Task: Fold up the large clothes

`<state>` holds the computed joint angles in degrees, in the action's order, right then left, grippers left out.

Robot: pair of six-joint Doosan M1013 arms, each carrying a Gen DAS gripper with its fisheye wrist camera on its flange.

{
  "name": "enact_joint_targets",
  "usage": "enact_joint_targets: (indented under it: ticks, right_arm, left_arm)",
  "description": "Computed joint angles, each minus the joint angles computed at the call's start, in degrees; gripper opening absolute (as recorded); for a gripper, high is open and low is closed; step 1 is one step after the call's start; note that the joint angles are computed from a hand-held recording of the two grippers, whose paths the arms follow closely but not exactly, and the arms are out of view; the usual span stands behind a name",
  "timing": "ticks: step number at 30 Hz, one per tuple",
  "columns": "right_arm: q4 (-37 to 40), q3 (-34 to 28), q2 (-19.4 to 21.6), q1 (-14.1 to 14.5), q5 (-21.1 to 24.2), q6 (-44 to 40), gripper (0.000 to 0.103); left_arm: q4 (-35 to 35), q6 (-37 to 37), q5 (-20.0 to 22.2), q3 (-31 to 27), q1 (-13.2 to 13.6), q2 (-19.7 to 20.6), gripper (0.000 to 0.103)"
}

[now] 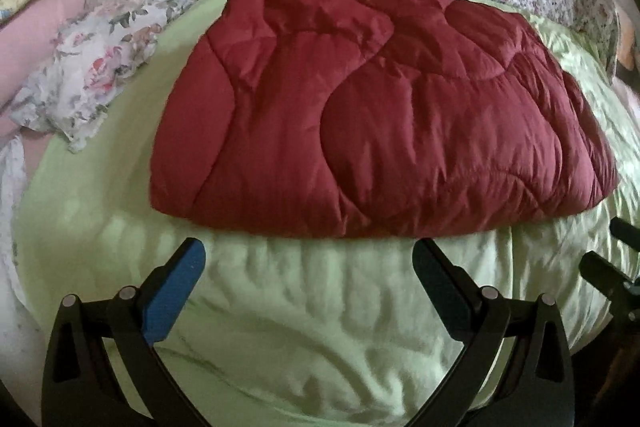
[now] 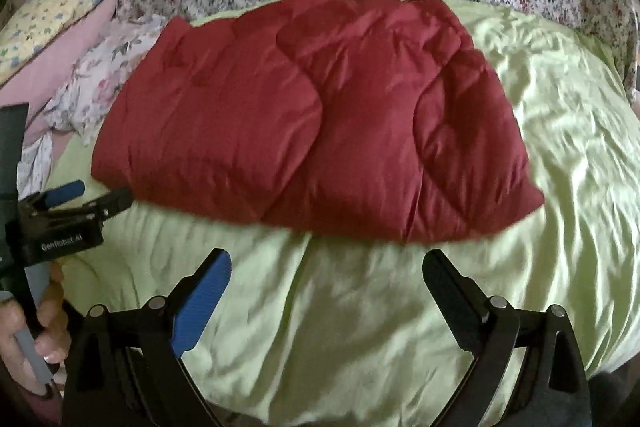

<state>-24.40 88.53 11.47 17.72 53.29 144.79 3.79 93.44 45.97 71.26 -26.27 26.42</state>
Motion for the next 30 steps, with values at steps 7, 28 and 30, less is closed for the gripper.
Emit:
enact_joint_targets:
  ticks: [7,28,30]
  right_arm:
    - [-4.8,-1.4,-1.0,1.5,3.4,1.1,0.098]
    - [-3.5,-5.7,2.8,-2.5,4.8,-0.6,0.103]
    - [-3.2,-6.1,3.2,-2.8,5.0,-0.8,0.103]
  left_arm:
    - [6.0,-3.2,-0.1,0.2,-0.6,-1.2,0.103]
    - [8.3,-6.0,6.4,-9.2,-1.6,5.1,0.103]
    - [7.3,-5.6,7.0,-10.2,-1.5,5.6,0.103]
